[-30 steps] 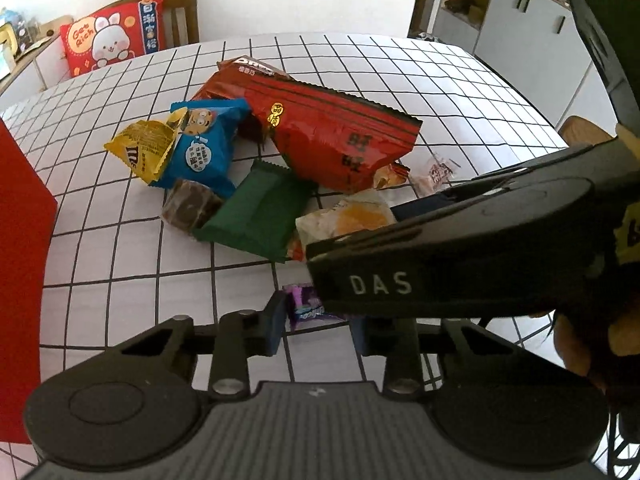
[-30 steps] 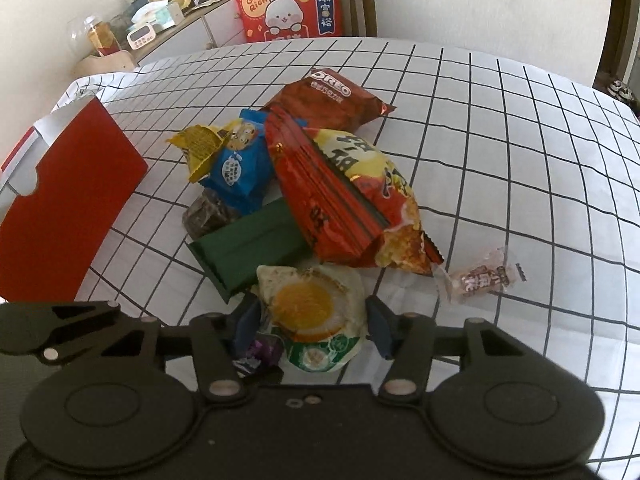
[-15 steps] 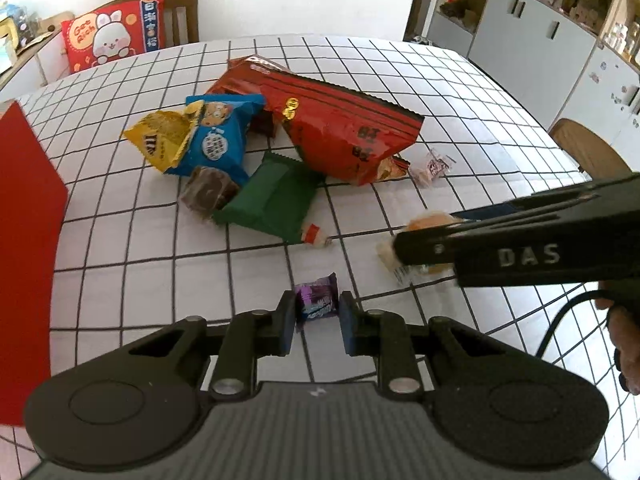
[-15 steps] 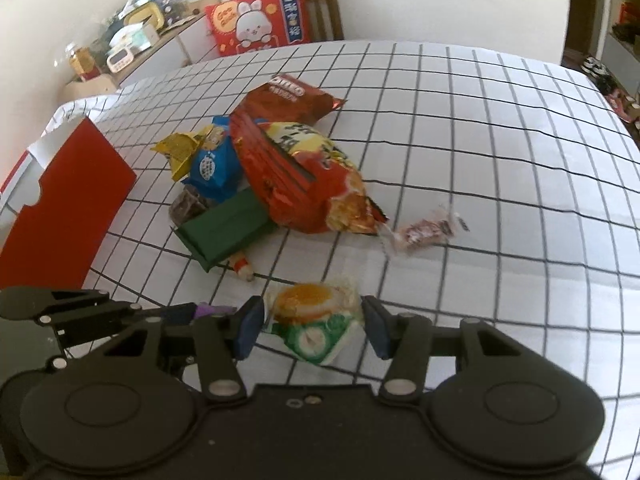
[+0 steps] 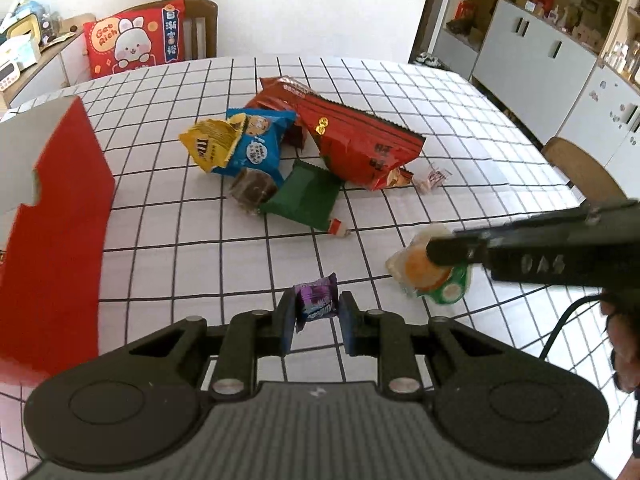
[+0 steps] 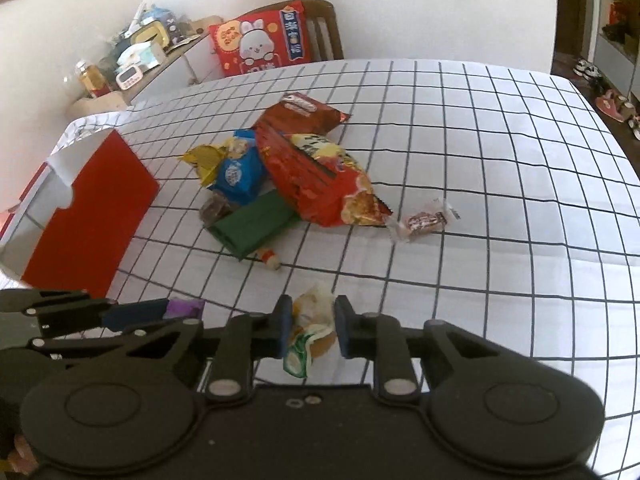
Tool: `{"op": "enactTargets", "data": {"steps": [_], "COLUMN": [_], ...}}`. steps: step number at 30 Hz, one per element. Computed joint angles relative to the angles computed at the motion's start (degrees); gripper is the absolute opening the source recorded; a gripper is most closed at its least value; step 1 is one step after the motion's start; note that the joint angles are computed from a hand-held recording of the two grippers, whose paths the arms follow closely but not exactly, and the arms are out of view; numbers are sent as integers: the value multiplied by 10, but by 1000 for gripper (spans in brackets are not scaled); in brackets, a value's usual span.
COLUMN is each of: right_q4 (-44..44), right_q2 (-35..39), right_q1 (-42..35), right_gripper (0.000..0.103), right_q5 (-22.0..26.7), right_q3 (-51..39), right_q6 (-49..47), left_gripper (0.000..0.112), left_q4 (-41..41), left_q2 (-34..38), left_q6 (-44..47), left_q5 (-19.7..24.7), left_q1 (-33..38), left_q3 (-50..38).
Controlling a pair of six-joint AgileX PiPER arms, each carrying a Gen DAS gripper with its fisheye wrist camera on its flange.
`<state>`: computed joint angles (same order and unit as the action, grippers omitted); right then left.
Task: Organize snacks
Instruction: 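Carry the purple candy and round cake packet over the box with both tools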
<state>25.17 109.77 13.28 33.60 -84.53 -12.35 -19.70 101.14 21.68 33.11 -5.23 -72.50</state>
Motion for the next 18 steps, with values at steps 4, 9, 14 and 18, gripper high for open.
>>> {"op": "enactTargets", "data": {"steps": [4,9,14,18], "right_q4": [-36,-64,-86,-124], "right_q2": [-9,3,1,-8], "right_q1": [24,40,52,60], "right_gripper": [21,30,28,27], "right_q5": [-13,-9,-34,-38], "right_q3": [21,16,27,35], "right_q6": [22,51,73,107], "left_gripper": [22,22,22,22], "left_q4": [-21,-35,-50,-56], "left_q2": [-20,-31,-40,-49], "left_q6": [28,49,69,78], "left_q5": [6,16,24,30], "left_q1": [16,35,50,58], "left_q3": [15,23,29,30]}}
